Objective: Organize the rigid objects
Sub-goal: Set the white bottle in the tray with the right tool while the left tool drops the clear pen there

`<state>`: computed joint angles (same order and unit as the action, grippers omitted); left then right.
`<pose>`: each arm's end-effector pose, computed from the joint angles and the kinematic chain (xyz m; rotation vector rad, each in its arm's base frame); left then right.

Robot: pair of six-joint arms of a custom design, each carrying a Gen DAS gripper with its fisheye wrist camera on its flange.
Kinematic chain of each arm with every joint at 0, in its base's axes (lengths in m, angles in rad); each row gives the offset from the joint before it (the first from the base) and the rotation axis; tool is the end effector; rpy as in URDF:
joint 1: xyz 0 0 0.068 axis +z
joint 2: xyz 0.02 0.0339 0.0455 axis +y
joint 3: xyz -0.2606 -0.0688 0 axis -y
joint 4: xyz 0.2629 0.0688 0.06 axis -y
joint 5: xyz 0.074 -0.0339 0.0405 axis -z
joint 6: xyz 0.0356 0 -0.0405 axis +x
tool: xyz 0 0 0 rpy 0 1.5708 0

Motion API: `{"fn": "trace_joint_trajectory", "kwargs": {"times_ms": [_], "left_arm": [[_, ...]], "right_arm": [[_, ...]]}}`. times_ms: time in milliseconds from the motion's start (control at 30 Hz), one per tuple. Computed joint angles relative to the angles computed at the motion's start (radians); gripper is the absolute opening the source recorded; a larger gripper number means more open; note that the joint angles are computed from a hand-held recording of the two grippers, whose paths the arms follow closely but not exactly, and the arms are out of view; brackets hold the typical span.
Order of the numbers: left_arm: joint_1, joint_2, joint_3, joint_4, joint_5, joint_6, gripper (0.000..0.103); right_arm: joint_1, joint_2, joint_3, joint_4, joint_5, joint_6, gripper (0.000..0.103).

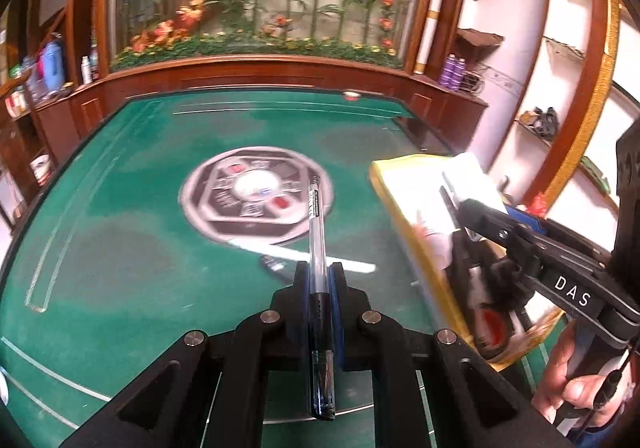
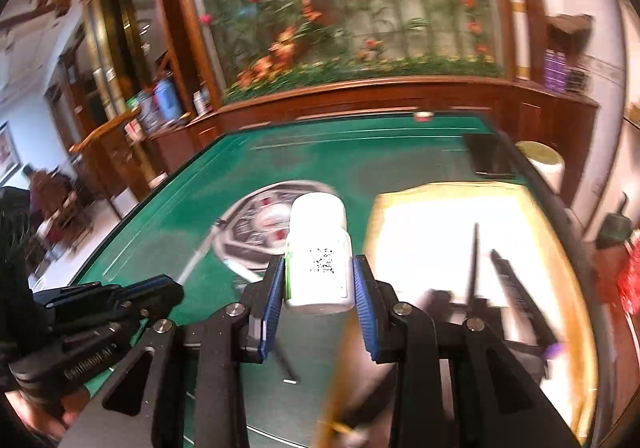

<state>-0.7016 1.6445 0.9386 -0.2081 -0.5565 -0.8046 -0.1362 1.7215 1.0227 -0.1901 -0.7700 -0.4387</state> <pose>0.2732 -0.2063 0.1660 -0.3417 2.2836 -0.0566 0.3618 -0.0246 0.1707 -0.6477 2.1390 0.6371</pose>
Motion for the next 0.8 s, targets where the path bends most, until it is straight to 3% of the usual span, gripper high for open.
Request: {"fn": "trace_joint_trajectory", "kwargs": {"times_ms": [200, 333, 567, 800], "left_arm": [[-0.008, 0.116, 0.151, 0.024, 0.093, 0.054, 0.009], [-0.025, 0.240, 0.300, 0.013, 0.145, 0.091, 0.009], [-0.040, 0.415, 0.490, -0.040, 0.220, 0.098, 0.008], [-0.046, 0.499, 0.570, -0.072, 0.246, 0.091, 0.008]], "right_arm": [[-0.131, 0.120, 0.148, -0.043, 0.002, 0.035, 0.033], [-0.160, 0.190, 0.221, -0.047, 0.078, 0.046, 0.033], [-0.179, 0.256, 0.265, -0.076, 0.152, 0.012, 0.033], [-0.182, 0.288, 0.284, -0.099, 0.175, -0.003, 0.033]]}}
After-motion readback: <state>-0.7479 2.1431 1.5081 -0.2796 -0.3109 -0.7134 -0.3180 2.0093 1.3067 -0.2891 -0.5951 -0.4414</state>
